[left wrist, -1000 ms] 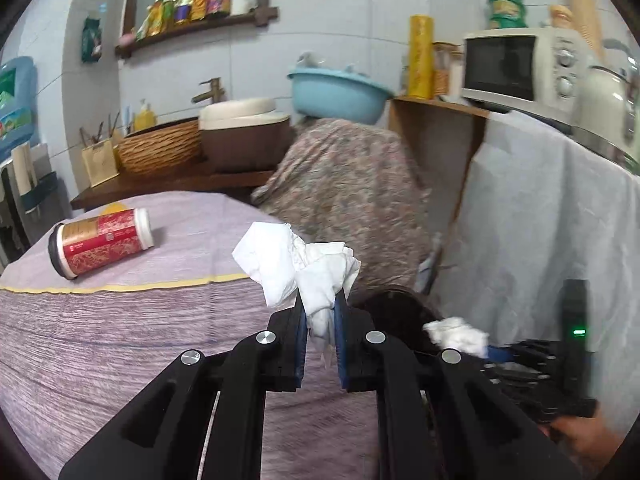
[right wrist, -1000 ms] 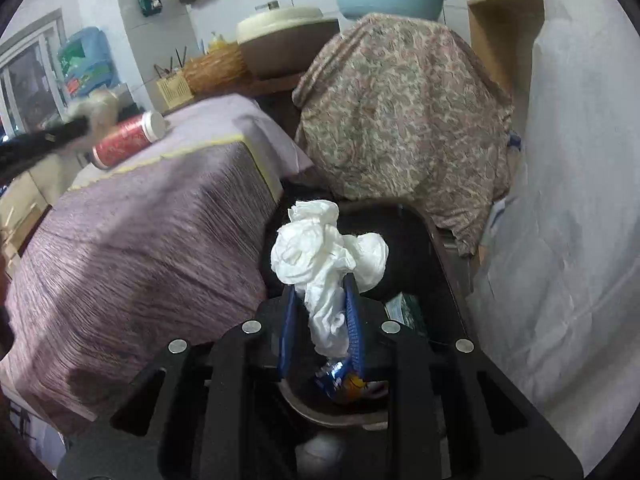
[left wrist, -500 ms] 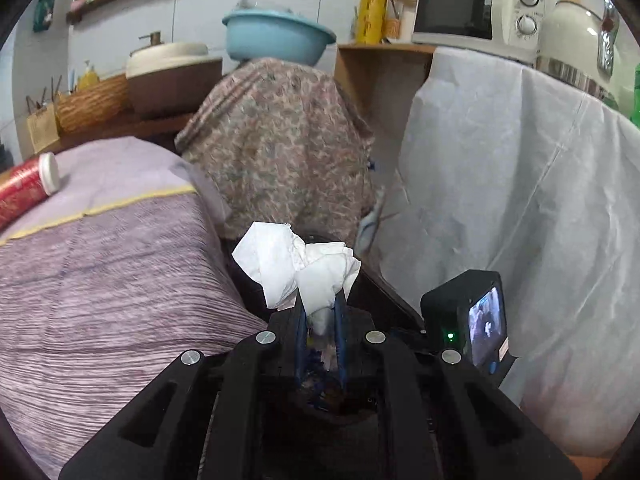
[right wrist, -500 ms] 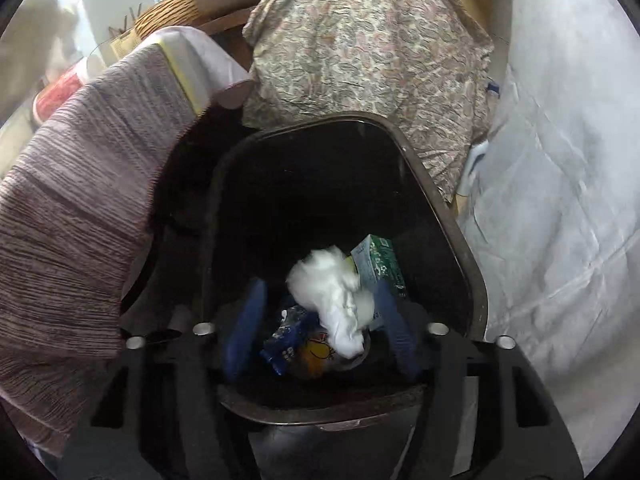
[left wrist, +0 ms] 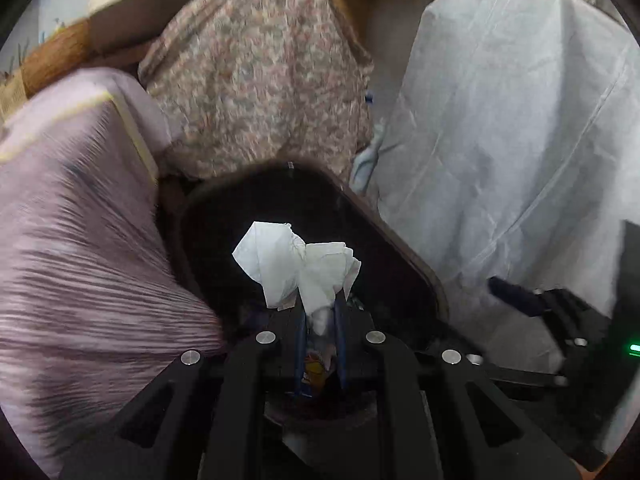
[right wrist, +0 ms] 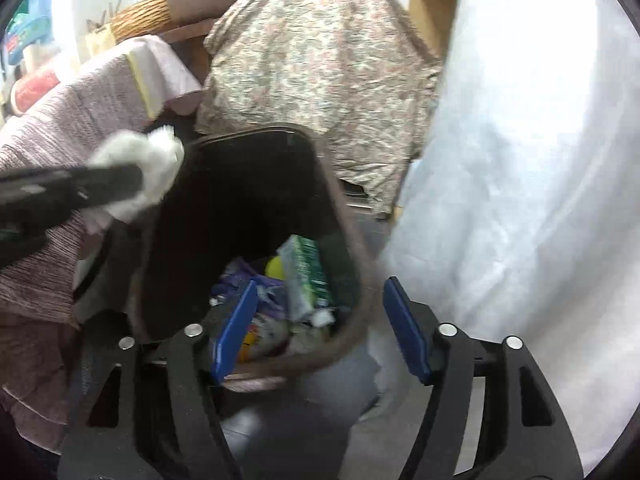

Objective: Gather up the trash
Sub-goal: 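Carry both tissues over the bin and open both grippers to drop them, then move both tools back to the table toward the red cup and yellow net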

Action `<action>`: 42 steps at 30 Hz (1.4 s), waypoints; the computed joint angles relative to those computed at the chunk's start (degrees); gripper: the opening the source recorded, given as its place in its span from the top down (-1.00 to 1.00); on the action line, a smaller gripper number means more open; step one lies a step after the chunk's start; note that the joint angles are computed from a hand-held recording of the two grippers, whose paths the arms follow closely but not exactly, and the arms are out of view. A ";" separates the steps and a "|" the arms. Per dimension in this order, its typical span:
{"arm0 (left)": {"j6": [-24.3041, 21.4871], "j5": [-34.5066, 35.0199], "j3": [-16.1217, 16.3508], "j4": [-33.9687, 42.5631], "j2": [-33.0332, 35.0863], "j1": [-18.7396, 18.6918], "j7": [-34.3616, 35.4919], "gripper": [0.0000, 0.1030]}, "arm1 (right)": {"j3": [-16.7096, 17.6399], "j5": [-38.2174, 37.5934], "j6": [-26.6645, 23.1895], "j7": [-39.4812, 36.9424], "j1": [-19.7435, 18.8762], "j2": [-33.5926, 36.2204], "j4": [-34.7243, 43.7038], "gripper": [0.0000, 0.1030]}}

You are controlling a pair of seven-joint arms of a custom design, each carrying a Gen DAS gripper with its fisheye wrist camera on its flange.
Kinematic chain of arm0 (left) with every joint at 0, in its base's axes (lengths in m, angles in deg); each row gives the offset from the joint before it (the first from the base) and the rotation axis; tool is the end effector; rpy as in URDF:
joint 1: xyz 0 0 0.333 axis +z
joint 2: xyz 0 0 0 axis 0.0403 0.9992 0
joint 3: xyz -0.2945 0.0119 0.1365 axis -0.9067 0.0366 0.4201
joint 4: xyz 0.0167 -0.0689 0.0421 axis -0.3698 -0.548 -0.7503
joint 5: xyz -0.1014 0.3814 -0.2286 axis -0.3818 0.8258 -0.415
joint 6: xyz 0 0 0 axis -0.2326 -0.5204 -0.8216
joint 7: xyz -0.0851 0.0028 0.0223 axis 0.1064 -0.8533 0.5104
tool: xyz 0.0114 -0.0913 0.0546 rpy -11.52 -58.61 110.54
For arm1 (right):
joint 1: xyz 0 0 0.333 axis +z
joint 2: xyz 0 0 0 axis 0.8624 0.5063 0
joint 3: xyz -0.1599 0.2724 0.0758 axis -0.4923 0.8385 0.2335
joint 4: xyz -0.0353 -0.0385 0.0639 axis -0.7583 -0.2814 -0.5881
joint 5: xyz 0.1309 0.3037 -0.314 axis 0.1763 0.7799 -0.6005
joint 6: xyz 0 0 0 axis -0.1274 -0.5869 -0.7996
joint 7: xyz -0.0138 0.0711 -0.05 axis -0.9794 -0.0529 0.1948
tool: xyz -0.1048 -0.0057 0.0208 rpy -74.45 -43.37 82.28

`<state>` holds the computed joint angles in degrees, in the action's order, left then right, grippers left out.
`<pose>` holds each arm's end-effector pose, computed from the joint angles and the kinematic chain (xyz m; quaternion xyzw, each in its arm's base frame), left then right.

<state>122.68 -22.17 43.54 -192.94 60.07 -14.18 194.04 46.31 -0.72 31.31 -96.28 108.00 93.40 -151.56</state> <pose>0.5537 -0.3088 0.5422 -0.3343 0.8835 -0.3237 0.0533 0.4468 0.5667 0.5066 -0.4931 0.8001 -0.2995 0.1641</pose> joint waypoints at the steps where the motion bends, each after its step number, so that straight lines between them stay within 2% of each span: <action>1: -0.14 1.21 -0.26 0.28 0.79 -0.03 -0.95 0.76 | 0.08 0.17 0.05 0.16 0.00 -0.73 -0.91 -0.29; 7: -3.37 3.25 -1.06 2.55 4.61 0.29 -3.82 0.69 | 0.87 1.12 0.26 2.60 -0.75 -3.37 -4.30 -0.29; 8: -3.72 3.59 -1.19 2.69 4.85 0.39 -4.07 0.59 | 1.04 1.27 0.73 3.26 -0.99 -3.85 -5.02 -0.29; 10: -3.44 3.94 -1.51 2.50 5.00 0.44 -3.70 0.52 | 1.33 1.52 1.43 4.71 -1.55 -5.02 -6.63 -0.29; 14: -1.97 3.75 -1.73 2.10 4.74 0.49 -3.25 -0.09 | 2.01 1.45 1.54 5.96 -2.44 -6.10 -7.86 -0.29; 15: -2.08 3.07 -1.69 2.22 4.80 0.53 -2.99 -0.20 | 2.16 1.42 1.47 6.02 -2.60 -6.29 -8.04 -0.29; 17: -2.59 2.49 -1.68 2.37 4.52 0.57 -3.03 -0.30 | 2.39 1.36 1.26 6.10 -2.88 -6.37 -8.14 -0.29; 24: -2.47 -4.35 -0.20 -1.00 -0.55 0.45 1.38 -0.43 | 2.77 1.58 2.76 7.93 -3.77 -7.41 -9.66 -0.29; 31: -4.56 -11.86 3.02 -4.40 -7.79 -0.55 7.28 -0.48 | 3.01 0.59 3.70 7.62 -4.13 -7.36 -9.06 -0.29; 33: -4.52 -14.81 4.45 -5.69 -10.69 -1.10 10.34 -0.58 | 2.93 -0.63 5.18 7.80 -4.02 -7.09 -8.31 -0.29; 37: -4.63 -18.27 7.34 -7.15 -14.99 -1.56 14.68 -0.69 | 2.44 -3.41 6.46 5.46 -3.42 -5.15 -4.18 -0.31; 39: -4.58 -18.86 8.41 -7.30 -16.22 -1.18 15.31 -0.75 | 1.91 -4.70 8.12 3.74 -3.05 -3.97 -1.80 -0.48; 42: -2.85 -19.13 9.91 -7.95 -18.09 -0.09 16.06 -0.80 | 0.69 -6.47 11.34 -0.88 -2.44 -0.81 3.93 -0.51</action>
<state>119.83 -41.31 53.44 -200.89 41.98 -14.26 210.10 47.00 -7.19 42.64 -97.16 105.57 92.59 -147.63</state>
